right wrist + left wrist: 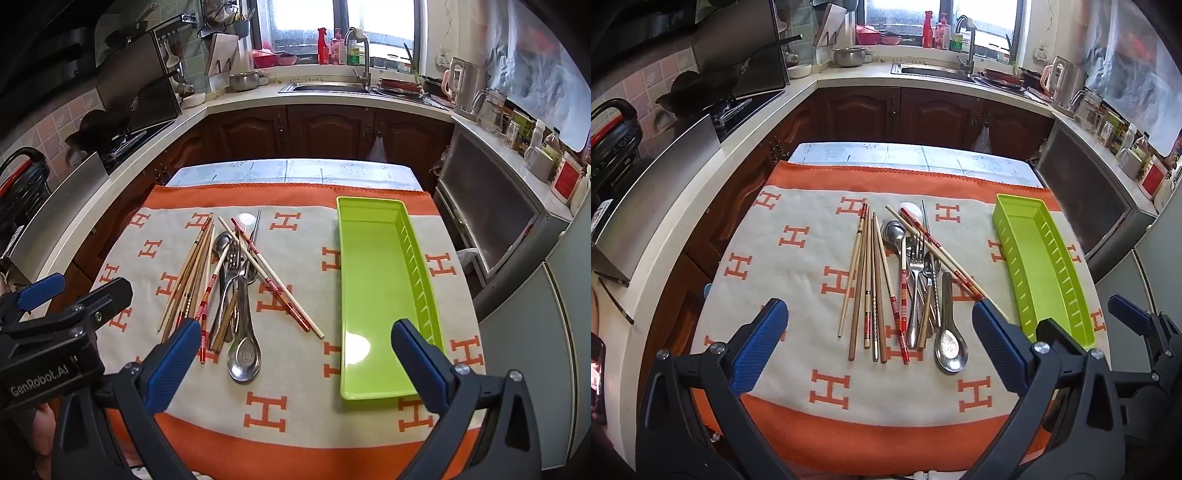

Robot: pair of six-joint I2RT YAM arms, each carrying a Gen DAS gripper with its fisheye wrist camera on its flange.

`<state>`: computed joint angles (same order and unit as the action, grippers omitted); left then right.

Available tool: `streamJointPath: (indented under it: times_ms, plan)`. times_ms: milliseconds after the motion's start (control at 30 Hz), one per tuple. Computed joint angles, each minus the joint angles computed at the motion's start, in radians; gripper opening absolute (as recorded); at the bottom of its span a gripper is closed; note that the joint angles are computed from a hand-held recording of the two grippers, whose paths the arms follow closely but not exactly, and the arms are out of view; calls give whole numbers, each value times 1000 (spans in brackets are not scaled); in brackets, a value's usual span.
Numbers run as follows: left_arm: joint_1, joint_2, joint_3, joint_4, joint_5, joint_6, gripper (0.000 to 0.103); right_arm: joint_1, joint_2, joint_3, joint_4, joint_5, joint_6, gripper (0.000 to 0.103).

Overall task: Organize utensils
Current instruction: 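Move both tools toward the chopstick and cutlery pile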

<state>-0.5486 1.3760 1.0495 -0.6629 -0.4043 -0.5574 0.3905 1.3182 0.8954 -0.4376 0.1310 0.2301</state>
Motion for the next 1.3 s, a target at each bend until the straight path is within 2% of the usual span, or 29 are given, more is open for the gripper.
streamJointPath:
  times_ms: [333,367,667,800,900,1067,1233,1300]
  plan:
    - [-23,12,33,-36,-9,-25,100,-4,3,2,0,-5,-3,103]
    - [-2,4,3,4,-2,-2,100,-4,2,2,0,-5,-3,103]
    - [-1,14,-13,34,16,-1,100,-2,5,4,1,-5,-1,103]
    - [13,16,-39,65,58,0,100,-5,6,5,1,-7,-3,103]
    - [71,3,-31,62,173,3,100,-7,6,5,3,-11,-9,103]
    - [92,51,24,18,102,51,99,6,21,22,5,-14,-15,103]
    - [151,87,117,-64,107,120,99,-4,66,91,-22,-52,-42,102]
    - [160,79,127,-52,87,154,99,-32,93,136,-39,-84,-58,102]
